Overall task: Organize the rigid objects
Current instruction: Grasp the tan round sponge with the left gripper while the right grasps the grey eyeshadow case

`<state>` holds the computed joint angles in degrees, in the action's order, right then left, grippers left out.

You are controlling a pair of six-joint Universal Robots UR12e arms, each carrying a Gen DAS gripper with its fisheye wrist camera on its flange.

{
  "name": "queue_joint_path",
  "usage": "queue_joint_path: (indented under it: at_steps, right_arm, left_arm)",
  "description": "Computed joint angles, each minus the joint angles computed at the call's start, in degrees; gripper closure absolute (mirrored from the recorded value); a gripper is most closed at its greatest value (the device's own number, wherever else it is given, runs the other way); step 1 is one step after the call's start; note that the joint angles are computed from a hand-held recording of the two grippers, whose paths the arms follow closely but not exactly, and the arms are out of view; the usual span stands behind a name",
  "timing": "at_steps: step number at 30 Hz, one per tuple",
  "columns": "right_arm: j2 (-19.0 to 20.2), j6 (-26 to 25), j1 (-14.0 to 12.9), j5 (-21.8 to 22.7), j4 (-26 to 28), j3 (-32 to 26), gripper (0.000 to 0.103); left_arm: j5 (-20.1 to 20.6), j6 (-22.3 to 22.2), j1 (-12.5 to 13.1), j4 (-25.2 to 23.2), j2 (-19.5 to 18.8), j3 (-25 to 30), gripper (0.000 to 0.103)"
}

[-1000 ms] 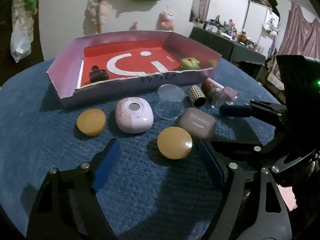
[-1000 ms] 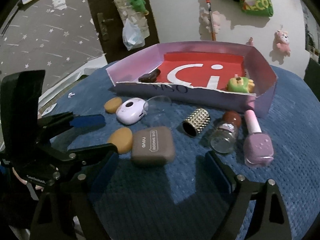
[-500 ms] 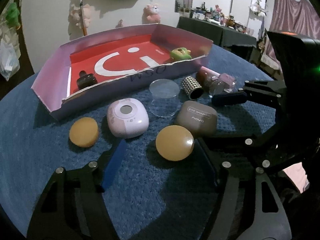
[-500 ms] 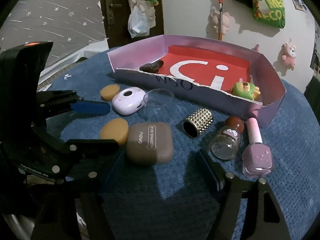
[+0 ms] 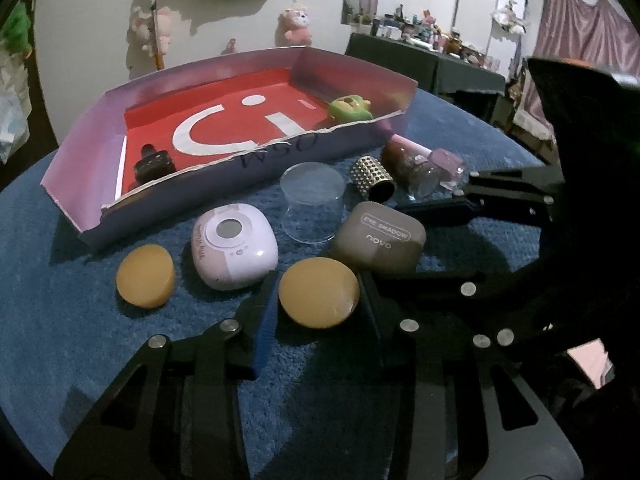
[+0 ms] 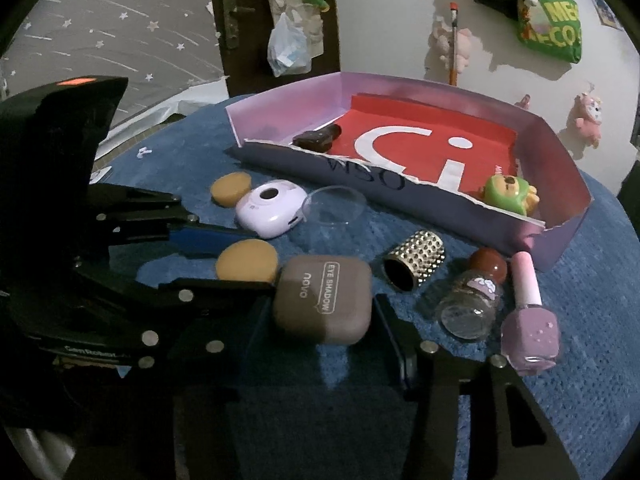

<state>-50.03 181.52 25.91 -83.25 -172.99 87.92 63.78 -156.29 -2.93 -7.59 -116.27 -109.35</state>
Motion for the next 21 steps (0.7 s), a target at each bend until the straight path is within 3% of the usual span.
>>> queue_joint_path:
  at_steps: [10,21]
  right_arm:
    - [-1.56,4.4,0.39,-1.84,-8.75,3.32,0.05]
    - [-2.48,6.81,0.42,-3.0,-10.03,6.33,0.05]
  left_arm:
    - [-1.33,-3.22,0.5,5.25,1.6,-2.54,0.067]
    - [0.93,-4.6,0.63,4.44,1.32,-3.48,0.067]
